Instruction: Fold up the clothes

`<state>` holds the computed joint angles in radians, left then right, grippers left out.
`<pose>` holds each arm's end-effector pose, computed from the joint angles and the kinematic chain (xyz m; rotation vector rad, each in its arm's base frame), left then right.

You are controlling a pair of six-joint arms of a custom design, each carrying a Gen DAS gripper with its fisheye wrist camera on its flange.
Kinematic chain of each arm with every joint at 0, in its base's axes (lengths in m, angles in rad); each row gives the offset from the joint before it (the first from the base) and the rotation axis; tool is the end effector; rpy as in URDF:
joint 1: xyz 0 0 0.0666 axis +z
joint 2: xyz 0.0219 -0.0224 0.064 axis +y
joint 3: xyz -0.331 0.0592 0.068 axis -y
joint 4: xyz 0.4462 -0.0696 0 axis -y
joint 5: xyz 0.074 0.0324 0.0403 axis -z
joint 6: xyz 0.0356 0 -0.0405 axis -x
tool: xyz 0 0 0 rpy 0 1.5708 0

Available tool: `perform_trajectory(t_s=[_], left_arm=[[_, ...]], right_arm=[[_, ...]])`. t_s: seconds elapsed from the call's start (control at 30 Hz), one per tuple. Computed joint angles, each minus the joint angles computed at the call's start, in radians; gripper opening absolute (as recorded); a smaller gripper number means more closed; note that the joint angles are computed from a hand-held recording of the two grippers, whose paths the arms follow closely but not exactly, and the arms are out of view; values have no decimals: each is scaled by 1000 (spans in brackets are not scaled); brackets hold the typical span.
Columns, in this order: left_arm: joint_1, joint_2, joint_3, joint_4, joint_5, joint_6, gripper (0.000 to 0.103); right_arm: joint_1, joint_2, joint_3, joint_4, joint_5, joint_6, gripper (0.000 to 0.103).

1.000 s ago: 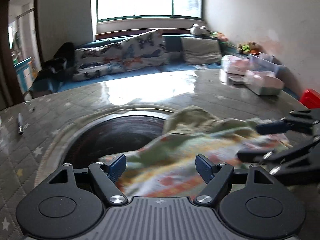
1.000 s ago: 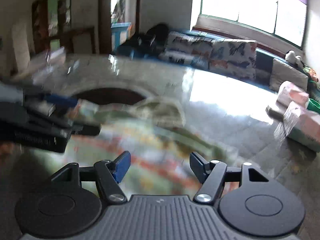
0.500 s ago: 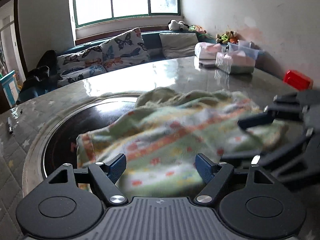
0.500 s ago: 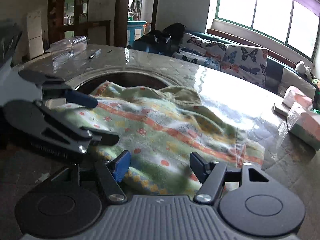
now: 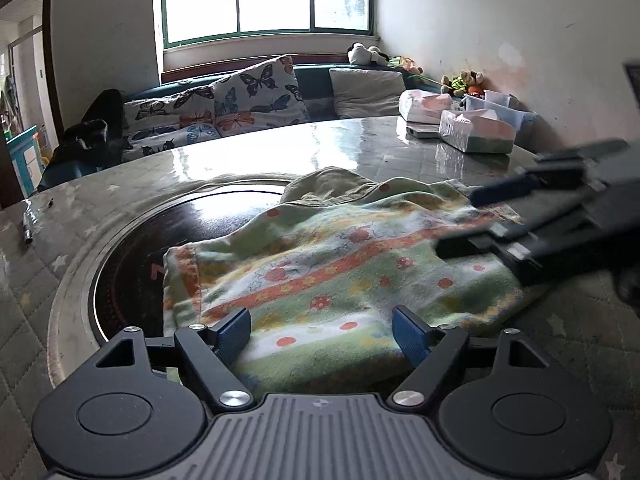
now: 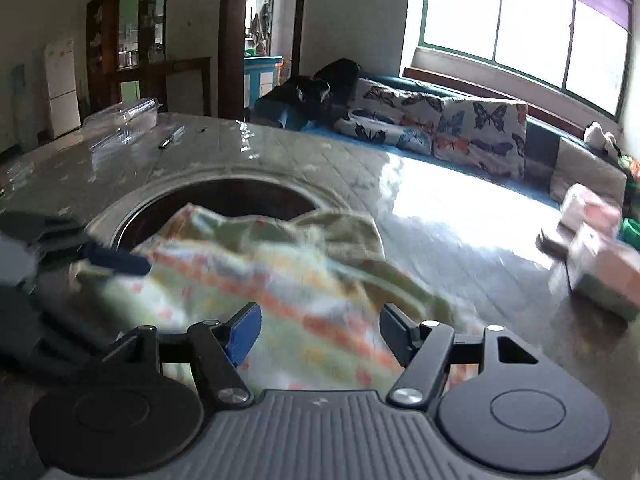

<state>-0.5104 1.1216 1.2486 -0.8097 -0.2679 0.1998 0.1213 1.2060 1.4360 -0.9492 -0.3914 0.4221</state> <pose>0.4110 -0.2198 0.4463 0.2029 2.2169 -0.0868 0.4769 0.0714 0.4952 -0.7923 2.0961 0.2858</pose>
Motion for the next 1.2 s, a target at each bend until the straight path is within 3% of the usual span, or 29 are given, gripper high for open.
perform_trajectory(t_s=[0.2,0.37,0.53,0.63,0.77,0.97,1.2], left_arm=[[3,-15,-13,-3,2,13,82],[8,-35,-20,-11,7,26,82],[15,-57,-28,-11,-16,46,82],[25,-64,-36,-28,-16,60,82],[33,-78,-41,-38,-17,73,82],[52,-97,-45,-58,-41,99,82],[65,-115,-63,-79,-37,130,82]], right_arm=[[66,107,59,29,91,-19,67],[65,109,57,46,82,-19,67],[36,129,82,49,84,-90,65],[21,170,116,19,81,-130,62],[10,180,141,14,48,-188,49],[38,204,186,-42,-3,-153,35],[68,257,233,-61,31,-219,33]])
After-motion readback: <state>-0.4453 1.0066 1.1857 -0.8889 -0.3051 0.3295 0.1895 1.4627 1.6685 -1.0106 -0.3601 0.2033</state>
